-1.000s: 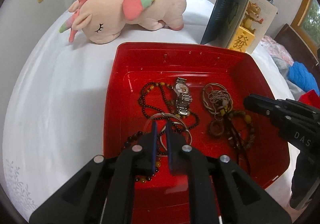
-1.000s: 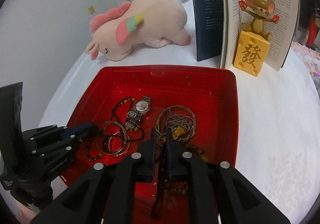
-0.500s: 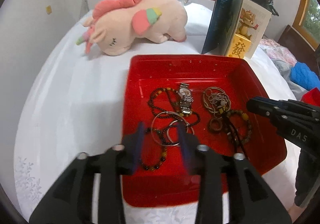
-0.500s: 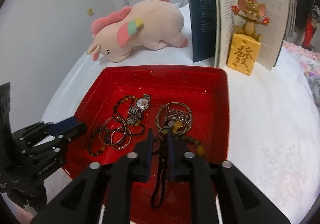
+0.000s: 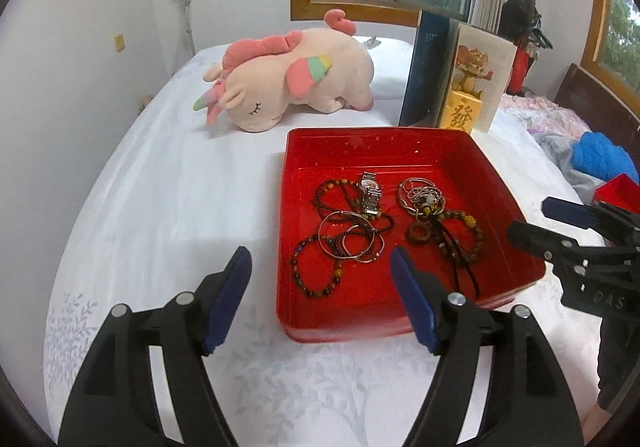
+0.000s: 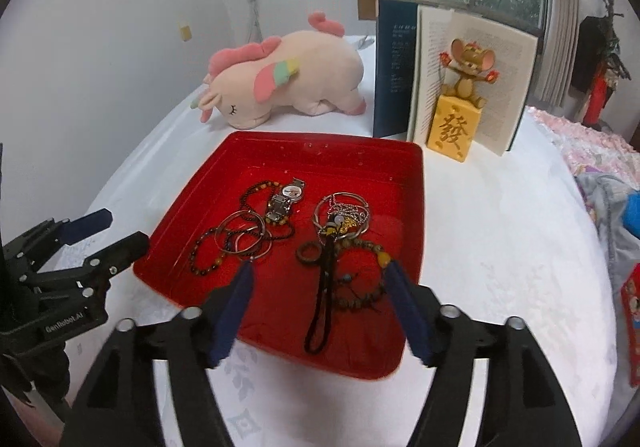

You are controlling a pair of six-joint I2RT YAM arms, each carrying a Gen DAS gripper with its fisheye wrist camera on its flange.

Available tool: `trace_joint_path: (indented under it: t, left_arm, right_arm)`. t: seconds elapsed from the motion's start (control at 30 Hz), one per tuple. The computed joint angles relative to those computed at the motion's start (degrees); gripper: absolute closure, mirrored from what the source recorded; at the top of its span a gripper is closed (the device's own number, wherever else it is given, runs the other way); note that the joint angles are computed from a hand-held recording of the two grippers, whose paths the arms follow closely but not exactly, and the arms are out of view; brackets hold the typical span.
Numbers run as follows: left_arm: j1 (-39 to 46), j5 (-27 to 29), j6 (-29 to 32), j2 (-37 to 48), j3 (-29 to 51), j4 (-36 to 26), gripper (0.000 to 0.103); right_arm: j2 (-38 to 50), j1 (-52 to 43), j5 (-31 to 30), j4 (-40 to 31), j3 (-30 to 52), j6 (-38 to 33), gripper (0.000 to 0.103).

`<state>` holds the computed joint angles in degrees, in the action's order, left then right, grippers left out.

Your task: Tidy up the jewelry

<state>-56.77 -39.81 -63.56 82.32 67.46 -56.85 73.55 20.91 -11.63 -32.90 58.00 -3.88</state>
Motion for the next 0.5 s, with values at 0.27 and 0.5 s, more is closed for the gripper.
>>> trace_joint_path:
  t: [0.27, 0.5]
  left_arm:
    - [-6.82, -4.02, -7.68, -1.54, 1.05, -6.09, 0.012]
    - [-11.84, -5.10, -15.14, -1.25, 1.63, -11.59, 0.005]
  right_arm:
    - [-6.19, 1.07, 3.21, -4.41, -2.15, 1.34, 0.010]
    - [-9.80, 0.93, 4.09, -7.77, -4.84, 2.27, 0.007]
